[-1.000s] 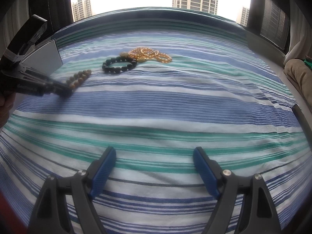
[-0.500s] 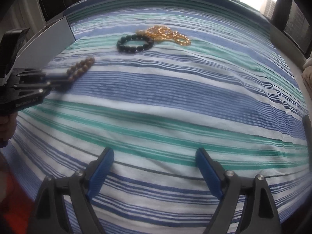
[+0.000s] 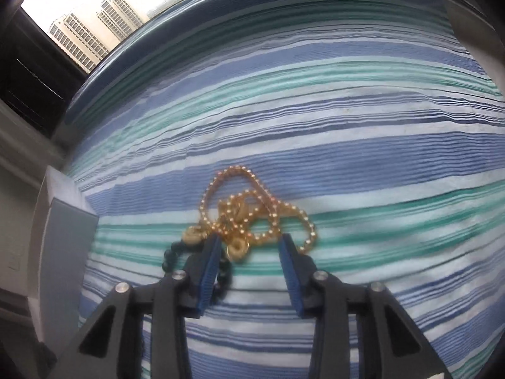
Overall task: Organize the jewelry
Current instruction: 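Grasp the gold bead chain with pendants with the right tool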
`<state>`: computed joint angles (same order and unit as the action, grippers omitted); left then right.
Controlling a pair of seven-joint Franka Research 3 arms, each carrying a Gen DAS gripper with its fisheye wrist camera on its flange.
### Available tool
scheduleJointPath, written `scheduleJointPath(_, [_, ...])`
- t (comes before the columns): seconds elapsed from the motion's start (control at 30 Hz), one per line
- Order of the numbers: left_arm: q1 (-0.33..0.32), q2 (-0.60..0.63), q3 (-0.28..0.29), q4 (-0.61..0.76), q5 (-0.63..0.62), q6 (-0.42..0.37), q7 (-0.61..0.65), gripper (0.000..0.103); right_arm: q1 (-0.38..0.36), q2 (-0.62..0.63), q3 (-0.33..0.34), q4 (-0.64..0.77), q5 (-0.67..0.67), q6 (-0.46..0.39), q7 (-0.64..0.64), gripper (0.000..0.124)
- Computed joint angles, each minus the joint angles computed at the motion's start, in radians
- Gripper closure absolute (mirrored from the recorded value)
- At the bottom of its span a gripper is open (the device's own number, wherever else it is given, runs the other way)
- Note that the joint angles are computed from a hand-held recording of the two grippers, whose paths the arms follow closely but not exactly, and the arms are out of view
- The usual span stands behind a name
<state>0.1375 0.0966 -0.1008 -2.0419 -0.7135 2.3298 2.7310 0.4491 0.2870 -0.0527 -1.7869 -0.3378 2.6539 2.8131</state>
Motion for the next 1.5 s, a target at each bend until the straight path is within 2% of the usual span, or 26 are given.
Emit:
scheduleJointPath(0.07, [0.004, -0.003, 0.002, -0.004, -0.012, -0.007, -0.001, 0.091, 0.001, 0.059, -0.002, 0.078, 0.007, -0.037, -0.006, 0.084])
scheduleJointPath(0.13, [0.008, -0.007, 0.005, -0.008, -0.028, -0.015, 0.003, 0.091, -0.001, 0.112, 0.008, 0.161, 0.033, -0.095, -0.066, 0.083])
scheduleJointPath(0.2, [0.008, -0.006, 0.006, -0.008, -0.036, -0.020, 0.000, 0.091, 0.032, 0.163, -0.007, 0.265, -0.007, -0.228, -0.120, 0.083])
scheduleJointPath(0.27, [0.009, -0.005, 0.007, -0.006, -0.037, -0.025, -0.004, 0.091, 0.056, 0.190, -0.015, 0.329, -0.038, -0.322, -0.169, 0.096])
scheduleJointPath(0.3, [0.009, -0.004, 0.007, -0.004, -0.040, -0.028, -0.005, 0.091, 0.055, 0.178, -0.013, 0.313, -0.036, -0.308, -0.170, 0.100])
scheduleJointPath(0.33, [0.010, -0.003, 0.008, -0.004, -0.045, -0.032, -0.005, 0.091, 0.051, 0.154, -0.011, 0.273, -0.030, -0.264, -0.162, 0.118])
scheduleJointPath(0.47, [0.020, 0.007, 0.012, 0.011, -0.063, -0.066, -0.025, 0.091, 0.059, 0.051, -0.021, 0.146, -0.072, -0.189, -0.086, 0.117])
scheduleJointPath(0.67, [0.037, 0.022, 0.013, 0.034, -0.083, -0.114, -0.066, 0.092, 0.033, -0.127, 0.006, -0.023, -0.197, -0.090, 0.023, 0.117])
scheduleJointPath(0.7, [0.041, 0.023, 0.014, 0.037, -0.089, -0.127, -0.072, 0.092, 0.027, -0.158, 0.015, -0.047, -0.226, -0.076, 0.045, 0.124])
scheduleJointPath(0.73, [0.046, 0.025, 0.016, 0.043, -0.098, -0.148, -0.078, 0.092, 0.018, -0.179, 0.025, -0.059, -0.247, -0.065, 0.057, 0.123])
scheduleJointPath(0.87, [0.062, 0.007, 0.022, 0.042, -0.137, -0.198, -0.082, 0.092, -0.016, -0.238, 0.076, -0.067, -0.316, -0.065, 0.069, 0.123])
scheduleJointPath(0.97, [0.063, -0.012, 0.030, 0.037, -0.148, -0.217, -0.078, 0.092, -0.030, -0.229, 0.117, -0.022, -0.321, -0.154, 0.027, 0.123])
scheduleJointPath(1.03, [0.061, -0.022, 0.036, 0.030, -0.146, -0.218, -0.088, 0.092, -0.037, -0.185, 0.130, 0.025, -0.239, -0.248, -0.053, 0.120])
scheduleJointPath(1.07, [0.060, -0.027, 0.039, 0.026, -0.147, -0.221, -0.091, 0.092, -0.044, -0.165, 0.126, 0.026, -0.194, -0.261, -0.071, 0.115])
scheduleJointPath(1.13, [0.059, -0.042, 0.045, 0.012, -0.151, -0.223, -0.090, 0.092, -0.053, -0.127, 0.108, 0.008, -0.156, -0.228, -0.050, 0.081])
scheduleJointPath(1.23, [0.056, -0.060, 0.055, -0.007, -0.153, -0.223, -0.086, 0.092, -0.048, -0.040, 0.073, 0.040, -0.142, -0.223, -0.025, 0.079])
scheduleJointPath(1.33, [0.052, -0.065, 0.062, -0.020, -0.142, -0.216, -0.091, 0.092, -0.054, 0.010, 0.044, 0.028, -0.101, -0.109, -0.017, 0.079])
scheduleJointPath(1.4, [0.049, -0.059, 0.063, -0.025, -0.124, -0.209, -0.102, 0.092, -0.028, 0.042, 0.021, 0.049, -0.108, -0.097, -0.018, 0.080])
scheduleJointPath(1.43, [0.048, -0.055, 0.063, -0.027, -0.115, -0.207, -0.108, 0.092, -0.004, 0.053, 0.005, 0.070, -0.146, -0.122, -0.024, 0.102])
scheduleJointPath(1.5, [0.050, -0.045, 0.064, -0.026, -0.106, -0.219, -0.120, 0.092, 0.002, 0.044, 0.000, 0.061, -0.132, -0.106, -0.035, 0.117])
